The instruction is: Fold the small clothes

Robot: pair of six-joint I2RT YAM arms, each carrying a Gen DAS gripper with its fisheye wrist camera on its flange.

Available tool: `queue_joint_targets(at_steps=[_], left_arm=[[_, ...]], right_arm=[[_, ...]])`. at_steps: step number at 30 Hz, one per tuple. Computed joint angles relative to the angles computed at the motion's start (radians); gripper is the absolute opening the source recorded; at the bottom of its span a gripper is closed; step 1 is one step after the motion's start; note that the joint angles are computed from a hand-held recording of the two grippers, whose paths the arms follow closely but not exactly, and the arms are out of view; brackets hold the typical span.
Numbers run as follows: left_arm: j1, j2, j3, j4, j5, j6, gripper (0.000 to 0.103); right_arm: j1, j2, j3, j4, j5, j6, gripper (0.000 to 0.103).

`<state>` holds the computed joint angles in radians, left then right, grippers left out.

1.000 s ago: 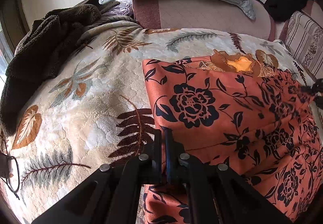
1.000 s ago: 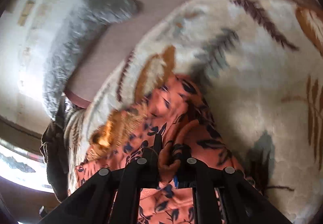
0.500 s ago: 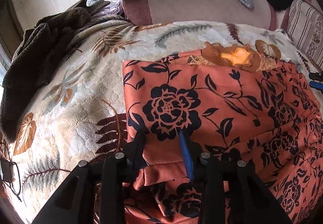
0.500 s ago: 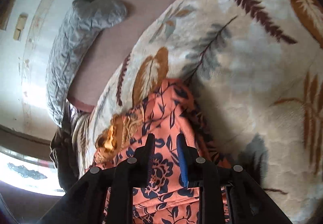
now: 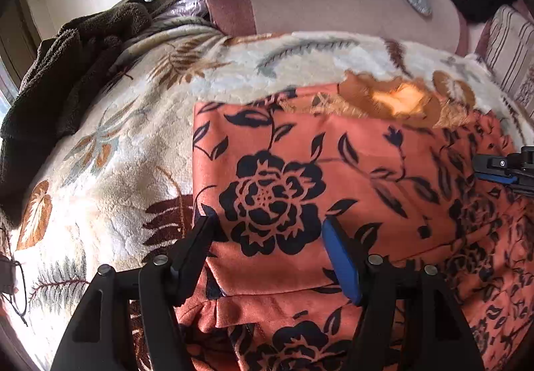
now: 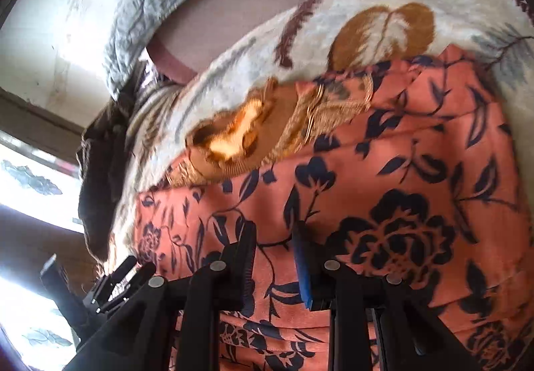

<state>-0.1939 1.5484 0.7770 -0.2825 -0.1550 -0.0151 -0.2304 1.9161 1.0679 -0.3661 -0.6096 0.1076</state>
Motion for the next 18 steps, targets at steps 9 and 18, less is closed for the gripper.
queue_joint_targets(at_steps=[9, 18], left_arm=[[-0.025, -0.082, -0.061, 0.068, 0.009, 0.001, 0.069], [-0.055, -0.031, -0.074, 0.100, -0.041, 0.019, 0.069]], right_arm=[[0.099, -0.069, -0.088, 0.073, -0.038, -0.028, 0.025], [0.095, -0.079, -0.084, 0.009, -0.031, -0.069, 0.025]])
